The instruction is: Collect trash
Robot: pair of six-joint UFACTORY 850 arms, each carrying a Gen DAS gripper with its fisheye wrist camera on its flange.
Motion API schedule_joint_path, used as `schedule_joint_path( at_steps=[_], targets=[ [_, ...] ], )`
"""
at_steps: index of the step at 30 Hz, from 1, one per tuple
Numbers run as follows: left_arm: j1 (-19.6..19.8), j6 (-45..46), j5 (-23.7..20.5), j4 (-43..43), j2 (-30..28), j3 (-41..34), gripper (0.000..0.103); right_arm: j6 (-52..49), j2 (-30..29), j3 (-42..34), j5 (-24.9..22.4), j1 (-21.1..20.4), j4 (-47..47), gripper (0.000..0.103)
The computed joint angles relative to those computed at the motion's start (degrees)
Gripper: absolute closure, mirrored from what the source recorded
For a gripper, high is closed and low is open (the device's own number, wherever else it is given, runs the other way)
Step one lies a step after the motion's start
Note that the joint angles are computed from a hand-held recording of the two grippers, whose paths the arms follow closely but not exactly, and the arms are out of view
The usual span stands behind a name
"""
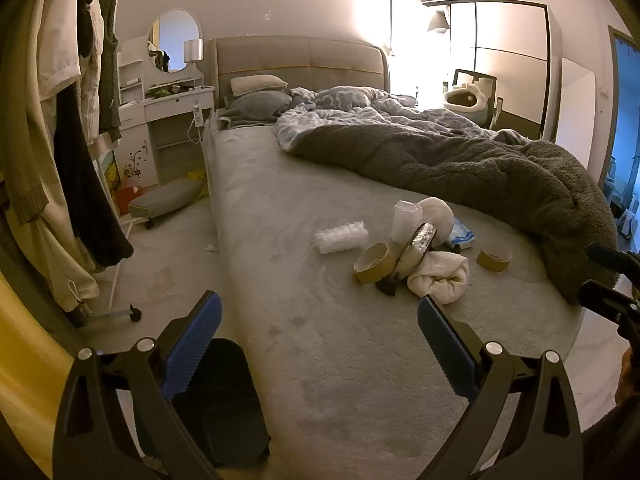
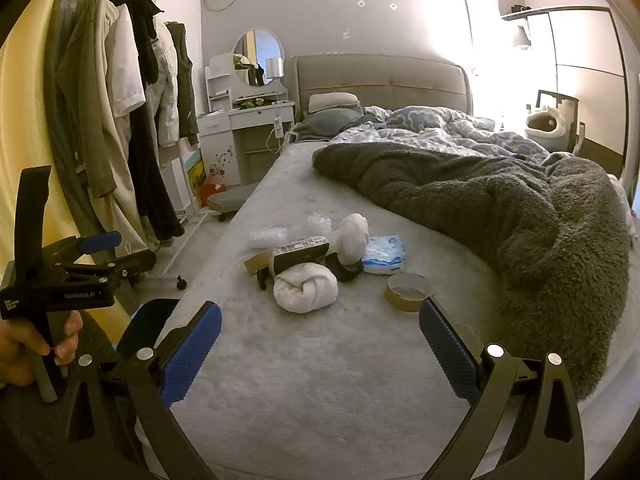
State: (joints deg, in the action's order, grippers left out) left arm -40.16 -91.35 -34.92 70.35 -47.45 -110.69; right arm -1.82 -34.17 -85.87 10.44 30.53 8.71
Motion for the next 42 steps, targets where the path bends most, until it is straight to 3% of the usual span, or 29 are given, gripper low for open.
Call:
schedule_joint_path(
  at_steps=[42],
  targets=[
    [-0.3,0.0,0.1,-0.2,-0.6,-0.5,0.003,-0.9,-0.1,0.1,0.2,0.0,0.8,0.003]
  ],
)
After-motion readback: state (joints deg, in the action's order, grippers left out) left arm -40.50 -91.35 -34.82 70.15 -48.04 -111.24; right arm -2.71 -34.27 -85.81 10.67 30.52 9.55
